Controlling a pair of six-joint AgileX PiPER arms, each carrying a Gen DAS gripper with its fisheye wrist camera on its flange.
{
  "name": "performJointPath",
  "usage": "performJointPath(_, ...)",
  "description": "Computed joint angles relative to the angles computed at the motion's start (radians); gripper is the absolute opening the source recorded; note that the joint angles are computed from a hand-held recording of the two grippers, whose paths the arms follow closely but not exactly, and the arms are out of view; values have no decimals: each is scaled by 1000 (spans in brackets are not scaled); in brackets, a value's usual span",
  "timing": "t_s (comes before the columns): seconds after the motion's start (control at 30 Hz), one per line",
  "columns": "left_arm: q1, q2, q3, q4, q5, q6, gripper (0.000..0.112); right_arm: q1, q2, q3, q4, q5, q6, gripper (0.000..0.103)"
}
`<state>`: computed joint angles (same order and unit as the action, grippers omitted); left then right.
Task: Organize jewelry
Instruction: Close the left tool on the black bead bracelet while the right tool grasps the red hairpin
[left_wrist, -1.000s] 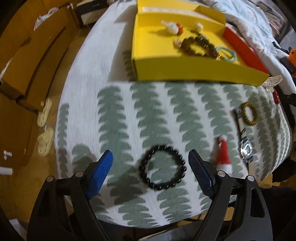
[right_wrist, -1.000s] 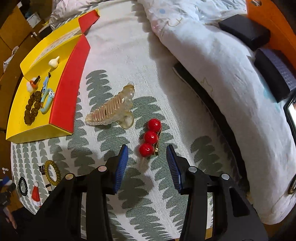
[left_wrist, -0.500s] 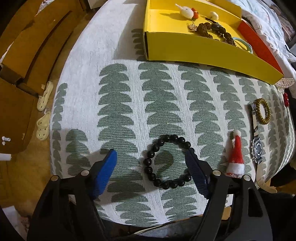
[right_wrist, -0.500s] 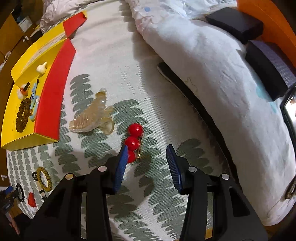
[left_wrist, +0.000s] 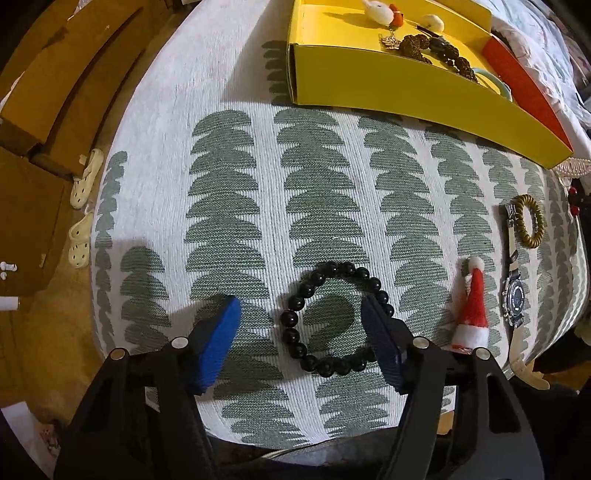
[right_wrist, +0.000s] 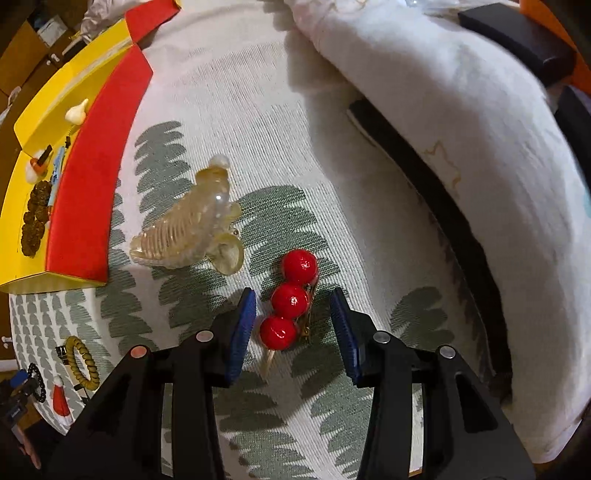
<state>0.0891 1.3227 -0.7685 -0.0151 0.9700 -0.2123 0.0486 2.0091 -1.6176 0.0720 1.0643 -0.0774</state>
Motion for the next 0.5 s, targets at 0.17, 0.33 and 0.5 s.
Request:
performJointPath(0.17,21,6,0,-9,-1,17,61,7,11,-8,-8,1,5,44)
performJointPath(0.33,46,10,3,-10,-10,27,56,27,19,-18,-28,-2,16,44)
performJointPath(0.5,57,12,8,19,-16,16,36,35,22,-18,-12,-7,11,41)
